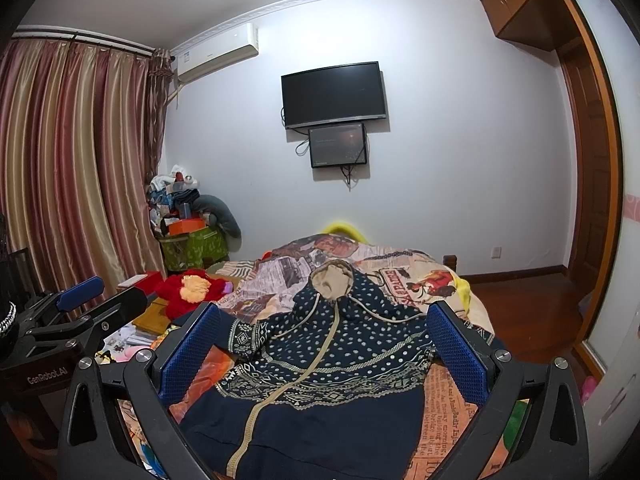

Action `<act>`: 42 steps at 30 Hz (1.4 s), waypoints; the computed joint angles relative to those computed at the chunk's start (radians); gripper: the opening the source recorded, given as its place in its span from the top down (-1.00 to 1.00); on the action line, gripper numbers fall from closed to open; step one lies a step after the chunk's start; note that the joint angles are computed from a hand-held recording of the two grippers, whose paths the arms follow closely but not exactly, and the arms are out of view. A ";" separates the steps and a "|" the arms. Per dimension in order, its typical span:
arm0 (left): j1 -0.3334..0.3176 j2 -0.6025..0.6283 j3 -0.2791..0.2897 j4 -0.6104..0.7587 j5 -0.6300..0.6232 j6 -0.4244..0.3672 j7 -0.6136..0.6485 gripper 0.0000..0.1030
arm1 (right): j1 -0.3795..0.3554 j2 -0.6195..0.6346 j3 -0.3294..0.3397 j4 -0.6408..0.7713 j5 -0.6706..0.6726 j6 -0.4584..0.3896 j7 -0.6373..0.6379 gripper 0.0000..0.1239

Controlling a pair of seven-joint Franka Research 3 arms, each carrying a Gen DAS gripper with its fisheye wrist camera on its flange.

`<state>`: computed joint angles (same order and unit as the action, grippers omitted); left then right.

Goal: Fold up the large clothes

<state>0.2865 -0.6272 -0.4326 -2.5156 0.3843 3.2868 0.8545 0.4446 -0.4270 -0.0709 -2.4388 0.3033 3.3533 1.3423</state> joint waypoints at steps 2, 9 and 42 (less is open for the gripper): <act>0.001 0.001 -0.001 0.001 -0.001 0.000 0.000 -0.99 | 0.002 0.001 -0.002 0.001 -0.001 0.000 0.001 -0.66; 0.001 0.002 -0.003 0.002 -0.001 -0.002 -0.001 -0.99 | 0.008 0.002 -0.010 0.001 -0.004 0.000 0.001 -0.66; 0.387 0.636 -0.170 0.524 0.397 -0.324 -0.129 -0.99 | 0.033 0.665 -0.111 0.716 0.000 -0.335 -0.050 -0.66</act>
